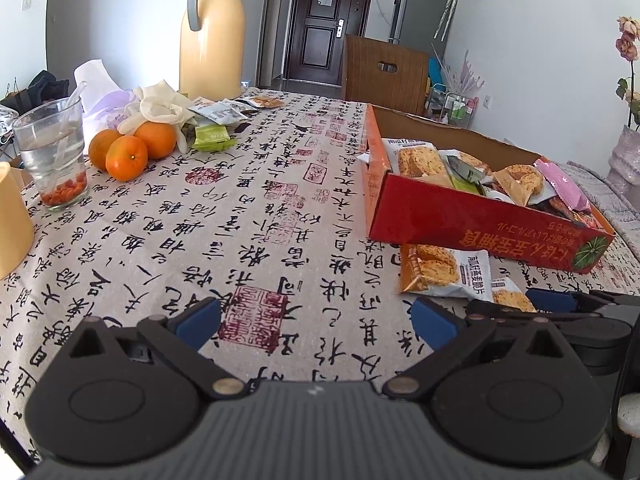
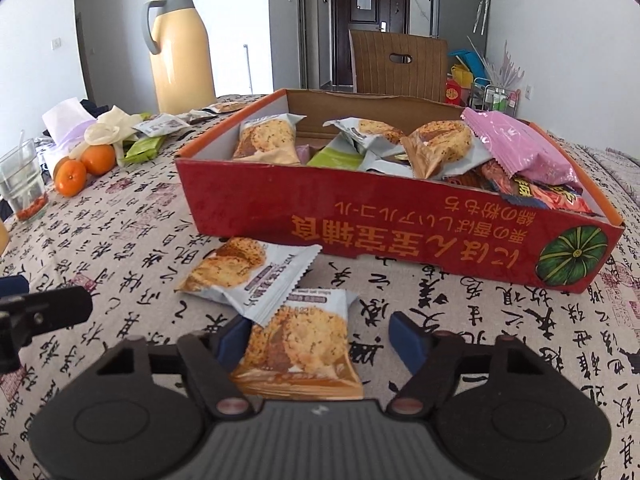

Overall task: Organize snacks
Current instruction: 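Grasp a cookie packet with the right tool while the left tool approaches another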

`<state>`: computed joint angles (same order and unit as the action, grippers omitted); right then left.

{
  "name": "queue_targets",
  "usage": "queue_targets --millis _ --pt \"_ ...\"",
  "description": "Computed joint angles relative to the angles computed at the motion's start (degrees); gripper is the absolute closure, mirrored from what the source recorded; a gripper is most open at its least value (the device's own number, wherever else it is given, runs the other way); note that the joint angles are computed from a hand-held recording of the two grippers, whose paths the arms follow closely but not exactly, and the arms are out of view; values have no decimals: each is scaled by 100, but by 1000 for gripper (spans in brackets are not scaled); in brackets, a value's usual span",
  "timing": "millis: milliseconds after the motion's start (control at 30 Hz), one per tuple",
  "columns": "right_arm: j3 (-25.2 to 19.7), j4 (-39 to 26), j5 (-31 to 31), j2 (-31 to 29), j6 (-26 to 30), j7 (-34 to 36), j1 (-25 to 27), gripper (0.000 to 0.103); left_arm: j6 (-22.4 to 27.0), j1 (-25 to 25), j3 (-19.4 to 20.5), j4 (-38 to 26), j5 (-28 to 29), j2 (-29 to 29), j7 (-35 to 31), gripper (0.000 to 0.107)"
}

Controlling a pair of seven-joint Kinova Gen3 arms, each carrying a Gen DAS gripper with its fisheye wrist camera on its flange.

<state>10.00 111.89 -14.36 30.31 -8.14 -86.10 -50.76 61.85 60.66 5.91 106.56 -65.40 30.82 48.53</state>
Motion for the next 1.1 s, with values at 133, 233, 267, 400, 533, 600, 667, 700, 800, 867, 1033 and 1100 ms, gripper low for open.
queue_targets --millis 133,233,267,400,533,600,667,700,800,867,1033,1100 --pt "-255 56 137 -55 -59 28 232 53 11 2 1 -22 7 10 -11 4" --pt "-611 98 302 -119 -74 6 583 59 44 8 2 -101 35 36 -74 4" --pt "-709 125 351 -144 -89 -6 684 61 42 12 -2 -105 39 36 -79 4" --pt "-993 250 484 -243 -180 -83 1029 63 90 15 -16 -265 91 73 -217 4" --pt "-1226 451 627 -372 -368 -132 1358 64 46 -15 -62 -415 117 119 -347 4" --pt "-1377 581 732 -462 -493 -159 1562 64 -34 -49 -93 -483 116 140 -406 4" --pt "-1504 718 845 -550 -643 -180 1762 64 -125 -80 -129 -535 114 161 -458 4" --pt "-1579 755 913 -575 -686 -205 1886 64 -174 -107 -144 -581 125 179 -512 4" --pt "-1693 848 1055 -639 -800 -281 2180 64 -305 -203 -203 -778 195 260 -771 4" --pt "-1711 899 1116 -669 -878 -326 2340 64 -409 -256 -263 -921 232 321 -954 4" --pt "-1740 980 1236 -685 -1051 -518 2746 64 -696 -443 -404 -1398 564 537 -1608 4" --pt "-1718 1009 1251 -674 -1117 -595 2870 64 -793 -487 -471 -1589 699 627 -1934 4"
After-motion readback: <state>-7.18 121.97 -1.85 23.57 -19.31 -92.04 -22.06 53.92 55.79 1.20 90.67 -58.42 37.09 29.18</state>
